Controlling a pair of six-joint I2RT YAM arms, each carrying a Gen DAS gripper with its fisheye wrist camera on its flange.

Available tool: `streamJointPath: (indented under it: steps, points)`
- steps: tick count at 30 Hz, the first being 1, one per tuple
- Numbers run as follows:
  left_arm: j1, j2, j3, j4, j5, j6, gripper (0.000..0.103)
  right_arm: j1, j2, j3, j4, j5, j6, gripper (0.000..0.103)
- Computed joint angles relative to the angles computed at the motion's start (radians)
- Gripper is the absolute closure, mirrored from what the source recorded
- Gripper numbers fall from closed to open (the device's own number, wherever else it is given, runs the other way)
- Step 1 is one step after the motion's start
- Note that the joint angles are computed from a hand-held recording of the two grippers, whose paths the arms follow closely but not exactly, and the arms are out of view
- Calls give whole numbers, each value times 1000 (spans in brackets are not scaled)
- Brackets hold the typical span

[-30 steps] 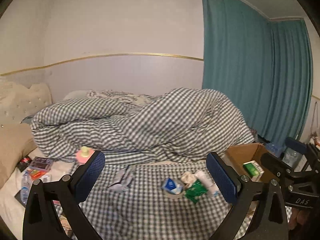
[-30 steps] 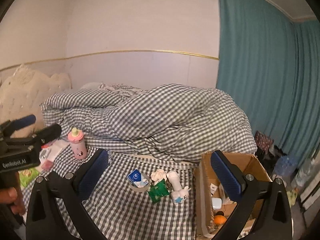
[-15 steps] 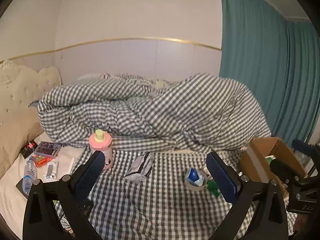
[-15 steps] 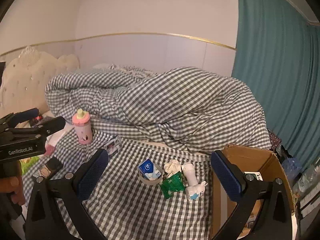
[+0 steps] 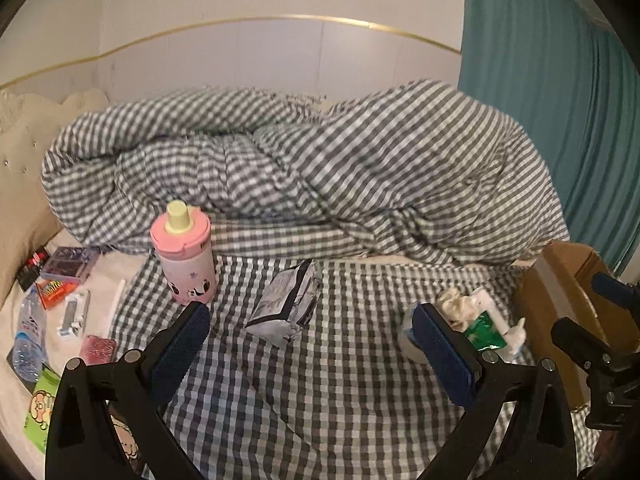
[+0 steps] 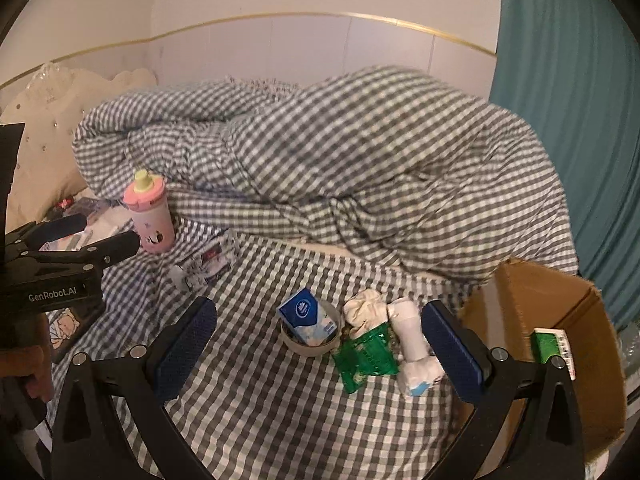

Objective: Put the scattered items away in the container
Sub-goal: 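Grasp the white-and-black wrapped packet with the left gripper while the right grasps the Vinda pack in the tape roll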

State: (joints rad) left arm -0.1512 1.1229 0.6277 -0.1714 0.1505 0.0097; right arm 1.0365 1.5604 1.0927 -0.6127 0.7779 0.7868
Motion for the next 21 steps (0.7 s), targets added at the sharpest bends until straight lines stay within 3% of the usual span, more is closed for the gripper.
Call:
streamJointPath:
  steps: [14,21]
  points:
    - [3,473,103,248,-37,3,0,-231,212,-41,312,-287,-166,0]
    - [9,633,158,320,-45,6,0,-294,324,-13,380,-345,-225,1]
